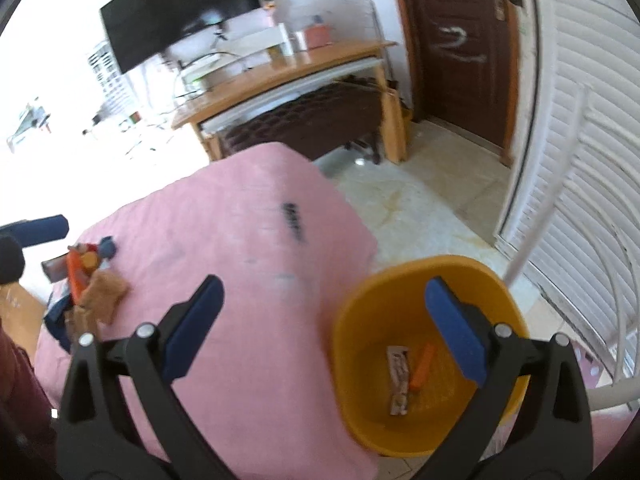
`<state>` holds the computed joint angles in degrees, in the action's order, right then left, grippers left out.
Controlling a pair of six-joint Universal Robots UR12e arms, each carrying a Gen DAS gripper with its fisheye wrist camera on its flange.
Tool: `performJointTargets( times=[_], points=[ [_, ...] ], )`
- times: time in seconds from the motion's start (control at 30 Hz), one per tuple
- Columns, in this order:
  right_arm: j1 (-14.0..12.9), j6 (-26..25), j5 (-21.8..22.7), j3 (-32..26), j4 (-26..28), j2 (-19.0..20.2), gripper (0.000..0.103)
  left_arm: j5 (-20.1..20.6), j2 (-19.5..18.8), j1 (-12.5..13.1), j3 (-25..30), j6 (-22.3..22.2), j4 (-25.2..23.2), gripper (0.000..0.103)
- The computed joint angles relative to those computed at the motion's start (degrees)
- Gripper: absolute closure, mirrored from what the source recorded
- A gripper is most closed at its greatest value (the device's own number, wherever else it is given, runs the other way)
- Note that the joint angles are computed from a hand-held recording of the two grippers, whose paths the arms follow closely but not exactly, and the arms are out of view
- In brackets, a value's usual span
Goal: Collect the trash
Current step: 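Move both grippers back over the table toward the remaining trash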
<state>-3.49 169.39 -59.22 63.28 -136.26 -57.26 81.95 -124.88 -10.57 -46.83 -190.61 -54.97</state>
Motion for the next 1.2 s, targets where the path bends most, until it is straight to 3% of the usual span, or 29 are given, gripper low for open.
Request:
performJointTargets(
  times=[0.17, 0.33, 0.63, 0.87, 1.03, 1.2],
  points=[
    [1.2, -1.9, 2.7, 0.6, -0.3, -0.8, 0.006, 3.0, 5.4, 1.4, -8.4, -1.2, 6.3, 0.017],
    [2.9, -4.2, 5.0, 1.1, 0.4, -1.4, 0.006, 8.5, 10.8, 3.3, -16.9, -3.5, 11.4, 0.014],
    [5.7, -8.4, 6.1, 1.1, 4.0, -2.1, 0.006, 11.7, 17.5, 8.0, -28.5, -10.5, 17.1, 0.013],
    [7.3, -11.1, 6.3, 2.9, 6.2, -3.6, 0.006, 13.9, 19.7, 10.8, -33.5, -11.0, 16.5, 0.013],
    [8.8, -13.7, 6.3, 4.4, 8.4, -4.7, 0.006, 11.0, 19.5, 13.1, -34.4, -9.8, 13.7, 0.013],
    [10.3, -15.8, 5.4, 5.5, 10.1, -5.4, 0.006, 7.4, 17.1, 14.1, -31.5, -5.1, 7.8, 0.013]
  ],
)
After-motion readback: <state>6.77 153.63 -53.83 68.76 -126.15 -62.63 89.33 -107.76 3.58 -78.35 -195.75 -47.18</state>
